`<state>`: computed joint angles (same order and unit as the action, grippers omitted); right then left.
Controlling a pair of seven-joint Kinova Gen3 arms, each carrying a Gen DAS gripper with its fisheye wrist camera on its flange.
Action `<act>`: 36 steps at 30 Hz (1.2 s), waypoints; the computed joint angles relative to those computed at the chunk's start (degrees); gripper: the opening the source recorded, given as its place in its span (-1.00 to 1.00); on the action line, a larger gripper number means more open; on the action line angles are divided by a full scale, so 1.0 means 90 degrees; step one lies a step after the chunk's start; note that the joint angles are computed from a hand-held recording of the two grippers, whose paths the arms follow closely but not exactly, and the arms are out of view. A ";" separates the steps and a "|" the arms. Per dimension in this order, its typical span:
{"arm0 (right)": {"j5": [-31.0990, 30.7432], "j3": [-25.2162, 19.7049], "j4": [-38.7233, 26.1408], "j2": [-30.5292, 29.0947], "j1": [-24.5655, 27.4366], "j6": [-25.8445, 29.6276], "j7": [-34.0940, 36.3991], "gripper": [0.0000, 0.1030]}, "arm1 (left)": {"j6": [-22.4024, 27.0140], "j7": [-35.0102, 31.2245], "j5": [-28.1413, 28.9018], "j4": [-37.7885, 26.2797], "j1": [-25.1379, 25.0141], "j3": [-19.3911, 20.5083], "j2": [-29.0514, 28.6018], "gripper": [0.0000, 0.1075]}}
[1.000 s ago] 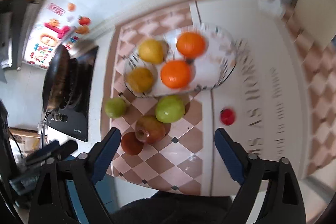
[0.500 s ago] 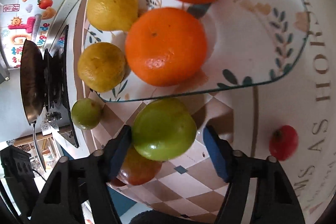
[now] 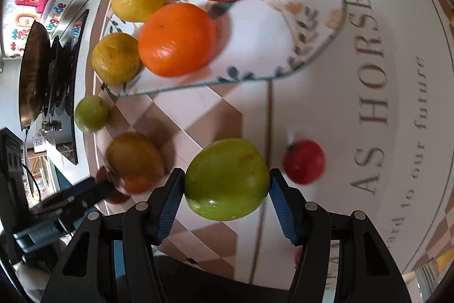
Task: Organize fruits
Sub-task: 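Grasp the dark orange with the left tool while the right tool grasps a green apple, then place the dark orange on the plate with the left tool while the right tool places the green apple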
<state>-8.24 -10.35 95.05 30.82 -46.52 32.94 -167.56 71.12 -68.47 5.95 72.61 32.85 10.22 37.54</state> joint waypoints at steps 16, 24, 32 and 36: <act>-0.0012 -0.0040 -0.0123 0.0147 -0.0092 0.0021 0.0091 0.22 | 0.0178 -0.0383 0.0072 -0.0087 -0.0048 0.0044 0.0164 -0.01; 0.0048 -0.0035 -0.0503 0.0334 -0.0101 0.0442 0.0316 0.22 | 0.0166 -0.0427 -0.0236 -0.0093 0.0198 -0.0058 0.0211 -0.02; -0.0020 -0.0081 -0.0355 0.0258 -0.0078 0.0351 0.0358 0.23 | 0.0226 -0.0284 -0.0435 -0.0252 0.0213 -0.0130 0.0291 -0.02; -0.0273 -0.0203 -0.0048 0.0207 0.0099 -0.0128 0.0421 0.23 | 0.0238 -0.0265 -0.0510 -0.0339 0.0270 -0.0143 0.0349 -0.02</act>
